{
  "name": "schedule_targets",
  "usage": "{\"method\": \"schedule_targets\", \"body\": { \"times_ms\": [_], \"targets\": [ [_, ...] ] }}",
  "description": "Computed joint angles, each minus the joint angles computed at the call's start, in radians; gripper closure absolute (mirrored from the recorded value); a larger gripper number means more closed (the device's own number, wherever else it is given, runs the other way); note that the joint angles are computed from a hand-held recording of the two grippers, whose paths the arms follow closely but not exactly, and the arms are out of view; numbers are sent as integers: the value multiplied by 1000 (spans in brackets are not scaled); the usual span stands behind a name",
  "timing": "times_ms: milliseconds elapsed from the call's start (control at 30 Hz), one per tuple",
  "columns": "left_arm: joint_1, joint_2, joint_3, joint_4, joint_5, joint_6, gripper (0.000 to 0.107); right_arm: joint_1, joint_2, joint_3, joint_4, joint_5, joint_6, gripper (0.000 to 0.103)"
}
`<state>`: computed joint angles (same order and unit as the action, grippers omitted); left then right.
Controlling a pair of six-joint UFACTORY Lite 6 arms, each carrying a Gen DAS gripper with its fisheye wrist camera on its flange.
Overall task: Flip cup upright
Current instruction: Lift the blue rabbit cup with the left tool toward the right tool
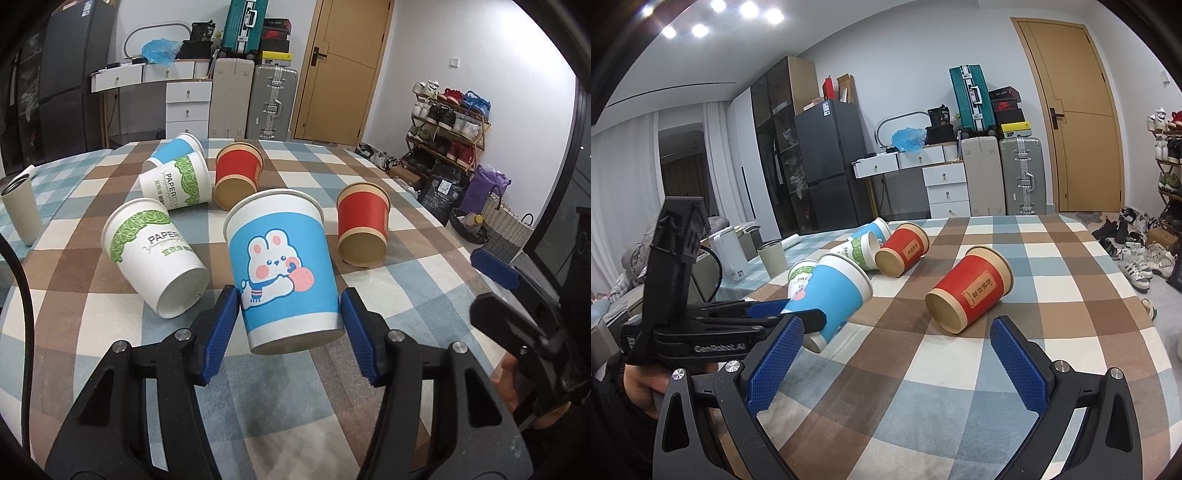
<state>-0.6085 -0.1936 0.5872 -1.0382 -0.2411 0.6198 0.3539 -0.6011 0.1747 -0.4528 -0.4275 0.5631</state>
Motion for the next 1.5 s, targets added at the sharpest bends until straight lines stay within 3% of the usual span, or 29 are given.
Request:
{"method": "schedule_targets", "body": {
  "times_ms": [233,433,533,667,1100,1433,1500],
  "targets": [
    [-17,-202,-129,-215,-8,189,52,21,7,0,1,-3,-11,0],
    [-77,-413,-247,-548,-45,484,52,48,34,11,63,8,-68,0],
    [-137,-509,-301,-686,-91,589,52,56,34,10,80,13,-83,0],
    [-251,-579,-353,-756,-177,588,52,65,50,18,101,18,-105,0],
    [-554,-419,-367,-653,-365,244,52,57,52,21,74,21,-83,0],
    [-517,-352,-348,-603,-330,204,50,56,50,20,71,21,-80,0],
    [-482,-354,-346,-611,-286,232,43,56,50,20,72,21,-81,0]
  ]
}}
